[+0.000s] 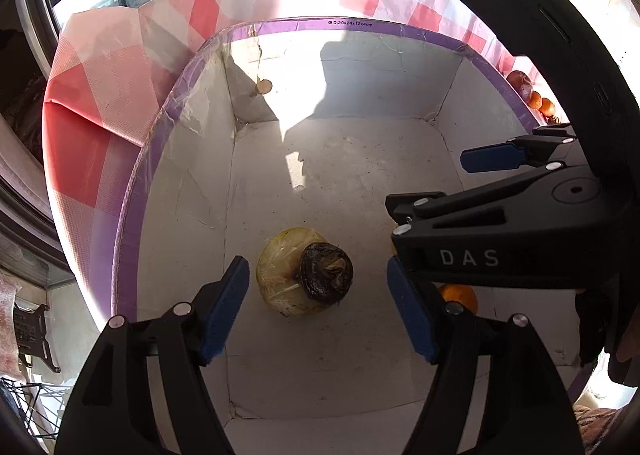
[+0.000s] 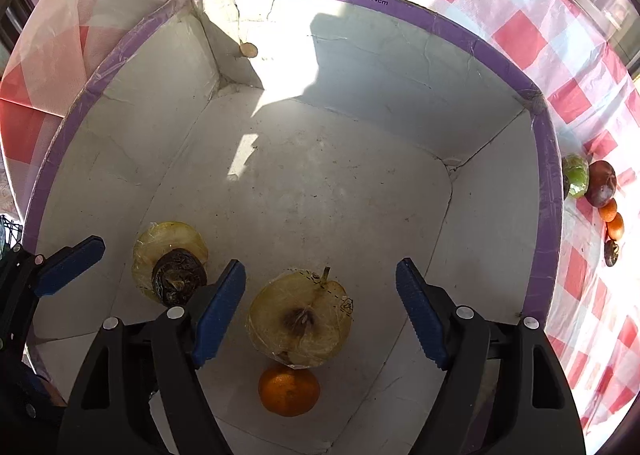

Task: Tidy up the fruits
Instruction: 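Carry the pear half and mangosteen into the box and release both, then move both open tools back toward the remaining mangosteens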

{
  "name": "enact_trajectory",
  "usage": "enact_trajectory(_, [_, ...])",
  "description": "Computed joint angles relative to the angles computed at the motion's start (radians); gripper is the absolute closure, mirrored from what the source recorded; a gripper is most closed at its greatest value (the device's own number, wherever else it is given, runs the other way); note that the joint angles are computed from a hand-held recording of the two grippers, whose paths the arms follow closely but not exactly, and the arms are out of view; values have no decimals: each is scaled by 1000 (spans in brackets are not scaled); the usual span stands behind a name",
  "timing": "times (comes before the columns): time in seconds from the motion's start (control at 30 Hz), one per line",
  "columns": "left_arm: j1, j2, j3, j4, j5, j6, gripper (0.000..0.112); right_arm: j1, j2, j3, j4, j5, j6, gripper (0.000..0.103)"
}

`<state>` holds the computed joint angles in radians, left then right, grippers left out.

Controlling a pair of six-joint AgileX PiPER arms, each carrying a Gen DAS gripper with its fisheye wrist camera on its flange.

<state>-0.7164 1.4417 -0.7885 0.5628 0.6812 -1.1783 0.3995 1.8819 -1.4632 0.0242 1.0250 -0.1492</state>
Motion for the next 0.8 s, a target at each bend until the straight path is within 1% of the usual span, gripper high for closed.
enact_trajectory(0.07, [-26,-19,18,41,-1,-46,37,-18,-15,10,43,-14,-22,28])
enact_trajectory(0.13, [-57,-56,53,111,-18,-130,35,-46,-41,27,106,-37,-60,28])
enact_trajectory(0.17, [-76,-70,63,146,-15,-172,29,-67,-64,41,157,-52,-93,28])
enact_trajectory(0.23, [-136,-84,62,230,57,-281,15,-114,-116,87,267,-93,-179,23])
enact_trajectory(0.27, [-154,-94,60,250,78,-312,14,-139,-147,114,313,-116,-216,19])
enact_trajectory(0.33, [-155,-99,38,222,90,-306,14,-201,-209,165,441,-144,-311,18])
enact_trajectory(0.37, [-154,-87,16,205,106,-304,13,-238,-227,174,517,-140,-361,18])
enact_trajectory(0.43, [-181,-54,-36,197,173,-327,12,-306,-256,170,612,-103,-425,17])
enact_trajectory(0.47, [-195,-34,-67,197,202,-332,12,-331,-272,170,630,-98,-441,16])
enact_trajectory(0.5, [-205,-10,-101,198,223,-329,12,-351,-284,166,631,-112,-446,16])
enact_trajectory(0.6, [-226,88,-238,222,275,-293,12,-440,-303,135,593,-147,-436,16])
enact_trajectory(0.73, [-243,251,-484,248,302,-207,12,-578,-233,117,517,-209,-426,16])
enact_trajectory(0.8, [-257,330,-622,244,305,-165,12,-664,-188,126,502,-236,-454,16])
